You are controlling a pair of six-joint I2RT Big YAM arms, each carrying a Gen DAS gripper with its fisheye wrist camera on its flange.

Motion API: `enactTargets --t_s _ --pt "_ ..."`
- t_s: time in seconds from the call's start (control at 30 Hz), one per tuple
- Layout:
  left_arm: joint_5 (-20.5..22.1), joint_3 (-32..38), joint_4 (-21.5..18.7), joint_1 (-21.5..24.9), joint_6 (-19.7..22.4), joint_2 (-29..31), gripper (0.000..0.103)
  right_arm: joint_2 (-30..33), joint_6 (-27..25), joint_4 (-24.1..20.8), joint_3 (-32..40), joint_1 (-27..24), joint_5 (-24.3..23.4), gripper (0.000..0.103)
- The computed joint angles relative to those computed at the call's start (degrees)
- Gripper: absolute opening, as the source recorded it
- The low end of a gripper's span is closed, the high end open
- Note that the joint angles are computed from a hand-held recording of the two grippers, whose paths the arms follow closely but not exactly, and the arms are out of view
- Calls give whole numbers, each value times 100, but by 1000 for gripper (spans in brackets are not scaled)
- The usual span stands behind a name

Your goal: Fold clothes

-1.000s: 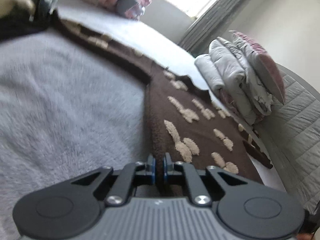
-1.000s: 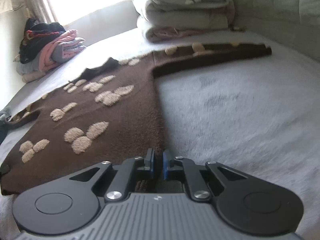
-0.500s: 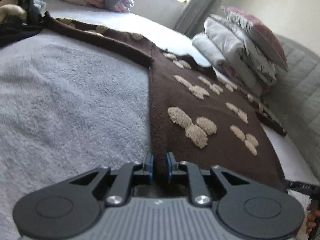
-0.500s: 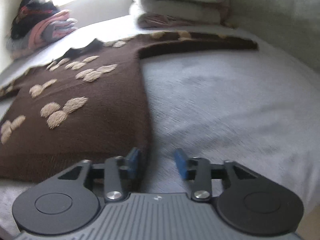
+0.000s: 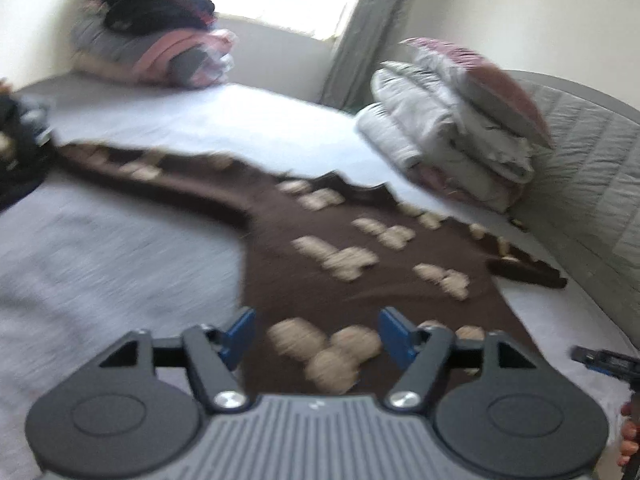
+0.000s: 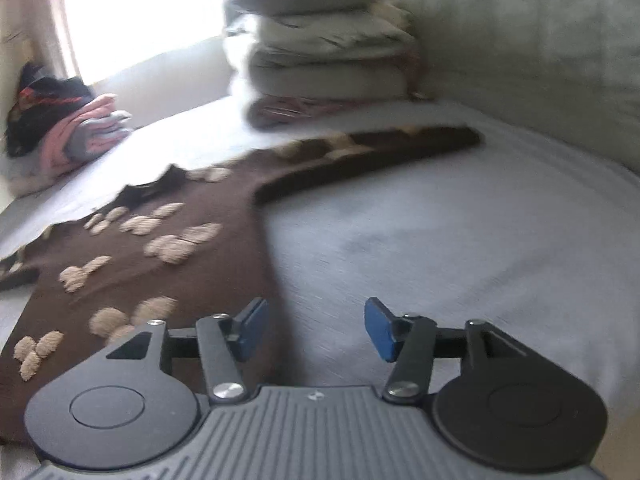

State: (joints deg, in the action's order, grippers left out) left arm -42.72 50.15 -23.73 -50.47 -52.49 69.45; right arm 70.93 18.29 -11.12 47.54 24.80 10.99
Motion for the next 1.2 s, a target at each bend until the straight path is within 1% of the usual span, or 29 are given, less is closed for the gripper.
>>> enactTargets --t_s 0.07,0.13,0.2,0.23,0.3,0.4,0.43,0.5,0.53,0.57,0.6,0.63,0.67,0.7,0.73,0.77,0.87,0.93,1.0,1.1,1.13,1.2 --pt "126 266 272 94 353 409 78 342 -171 270 188 269 185 60" --pt "233 505 386 184 514 735 79 657 -287 366 434 459 306 60" --pt "310 638 656 266 727 982 83 964 -402 456 688 629 403 61" --pt "322 704 780 317 853 1112 83 1095 -417 544 785 701 420 62" --pt "261 862 901 403 1087 1367 84 1339 -443 692 971 830 399 64" --pt "215 982 1169 540 1462 1672 87 1634 -570 783 1212 1001 251 67" --pt "194 995 1212 583 1587 1748 88 1719 -656 749 1286 1047 195 70" --pt "186 1049 1054 652 1690 1878 88 1889 -878 645 1402 1110 150 70" --pt "254 1033 923 695 1658 1903 88 1961 -978 572 1445 1132 155 70" --pt "326 1009 814 738 1633 1924 88 2019 -1039 458 1475 1132 179 70" --pt "428 882 879 775 1634 1888 88 2059 -1106 404 1473 1119 177 71" --pt "531 749 970 812 1645 1846 88 2030 -1176 529 1367 1049 86 72" --pt "638 546 1266 839 1726 1729 90 1955 -1190 642 1241 946 -26 72" --pt "727 427 1336 858 1708 1620 92 1885 -1182 726 1133 841 -142 74" --pt "812 312 1401 876 1697 1515 92 1820 -1098 739 1062 724 -289 77" --pt "853 226 1450 880 1760 1459 92 1733 -991 776 963 582 -482 77" --pt "858 19 1541 815 1890 1299 94 1518 -806 858 697 282 -737 76" --pt "782 -18 1427 739 1888 1240 96 1392 -770 881 555 140 -830 74" --pt "674 -7 1265 663 1857 1231 97 1349 -792 742 570 167 -780 73" --pt "520 20 930 512 1882 1207 99 1331 -997 302 733 376 -243 74" --pt "446 47 758 445 1906 1187 99 1321 -1042 150 788 453 -31 75" --pt "483 178 327 411 1869 1145 99 1309 -1098 -141 900 595 372 76"
